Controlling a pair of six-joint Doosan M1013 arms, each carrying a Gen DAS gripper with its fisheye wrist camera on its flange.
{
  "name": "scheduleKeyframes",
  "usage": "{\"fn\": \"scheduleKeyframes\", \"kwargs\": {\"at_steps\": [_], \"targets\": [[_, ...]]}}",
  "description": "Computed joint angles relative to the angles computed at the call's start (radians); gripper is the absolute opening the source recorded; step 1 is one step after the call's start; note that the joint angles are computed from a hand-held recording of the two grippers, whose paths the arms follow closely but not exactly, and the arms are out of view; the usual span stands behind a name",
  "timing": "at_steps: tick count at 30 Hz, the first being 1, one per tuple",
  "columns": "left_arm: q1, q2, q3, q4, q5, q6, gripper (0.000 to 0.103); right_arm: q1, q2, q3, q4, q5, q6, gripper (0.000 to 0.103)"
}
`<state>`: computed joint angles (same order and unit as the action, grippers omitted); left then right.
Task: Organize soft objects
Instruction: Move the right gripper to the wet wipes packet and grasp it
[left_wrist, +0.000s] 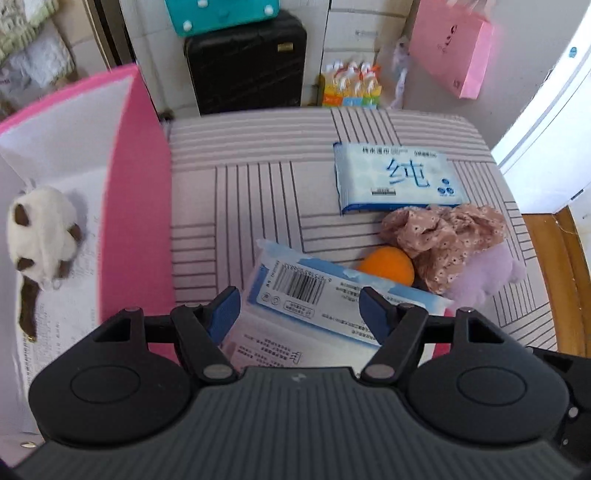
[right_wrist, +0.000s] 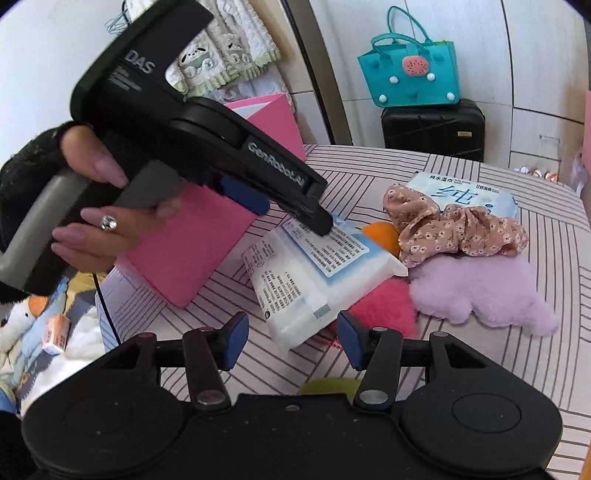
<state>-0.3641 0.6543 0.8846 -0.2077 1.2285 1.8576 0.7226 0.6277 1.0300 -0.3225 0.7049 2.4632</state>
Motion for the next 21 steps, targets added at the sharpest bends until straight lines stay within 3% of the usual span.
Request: {"fn": "scheduleKeyframes", "kwargs": {"at_steps": [5, 13, 17, 20, 21], "targets": [[-0.004, 0.02, -0.021, 0.001, 0.008, -0.035, 0.071, -0.007, 0.007, -0.004, 0.03, -0.008, -0.013, 0.059], [0.004, 0.063, -0.081, -0.013, 0.084, -0.126, 0.076, -0.016, 0.01, 0.007, 0.077, -0.041, 0.0, 0.063], [0.006, 0.05, -0.053, -0.02, 0.056, -0.124, 0.076, -0.024, 0.023, -0.009, 0.123, -0.045, 0.005, 0.067], [0.005, 0.04, -0.038, -0.015, 0.044, -0.116, 0.069, -0.023, 0.035, -0.03, 0.1, -0.028, 0.031, 0.066], [0.004, 0.036, -0.031, -0.012, 0.037, -0.103, 0.063, -0.021, 0.038, -0.036, 0.083, -0.022, 0.045, 0.06]]}}
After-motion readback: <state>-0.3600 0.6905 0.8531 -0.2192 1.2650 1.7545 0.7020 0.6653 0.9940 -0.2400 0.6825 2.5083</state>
